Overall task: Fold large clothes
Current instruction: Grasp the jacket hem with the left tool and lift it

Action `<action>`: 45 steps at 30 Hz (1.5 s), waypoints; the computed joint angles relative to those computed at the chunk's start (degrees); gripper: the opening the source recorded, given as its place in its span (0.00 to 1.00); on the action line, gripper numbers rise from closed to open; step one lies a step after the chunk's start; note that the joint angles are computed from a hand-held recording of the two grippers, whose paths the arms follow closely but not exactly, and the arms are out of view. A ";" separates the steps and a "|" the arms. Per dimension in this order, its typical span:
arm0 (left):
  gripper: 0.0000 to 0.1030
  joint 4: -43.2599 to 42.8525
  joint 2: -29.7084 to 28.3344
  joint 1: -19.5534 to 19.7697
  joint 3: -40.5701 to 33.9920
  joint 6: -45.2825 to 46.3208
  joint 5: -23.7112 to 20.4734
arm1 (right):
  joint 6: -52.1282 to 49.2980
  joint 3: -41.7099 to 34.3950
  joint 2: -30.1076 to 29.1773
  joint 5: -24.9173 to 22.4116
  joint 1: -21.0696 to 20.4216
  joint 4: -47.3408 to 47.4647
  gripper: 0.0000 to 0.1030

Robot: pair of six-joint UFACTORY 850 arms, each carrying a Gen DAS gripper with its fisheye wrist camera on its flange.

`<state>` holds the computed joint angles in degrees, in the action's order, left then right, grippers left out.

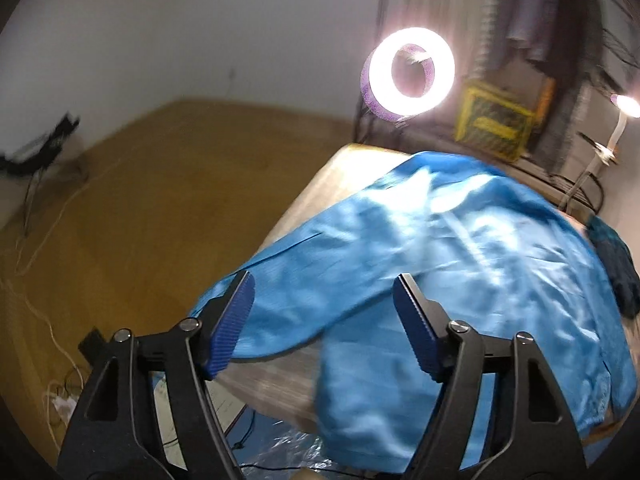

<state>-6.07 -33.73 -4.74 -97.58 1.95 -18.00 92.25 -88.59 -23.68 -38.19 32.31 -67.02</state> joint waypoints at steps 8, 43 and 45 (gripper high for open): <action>0.71 -8.34 -20.94 7.99 -23.42 -3.76 -18.45 | -5.88 -4.79 -5.26 8.95 -2.82 9.66 0.83; 0.08 -59.08 -15.21 8.80 -16.46 42.32 -22.90 | -52.68 -31.93 -26.98 7.17 -6.27 54.56 0.48; 0.08 -61.60 -13.55 7.45 -14.87 48.46 -26.10 | -56.19 -36.73 -30.03 5.96 -7.37 58.82 0.45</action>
<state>-67.67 -47.28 2.70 -112.46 50.40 -44.10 36.06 -125.32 -53.71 -32.23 24.95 -8.20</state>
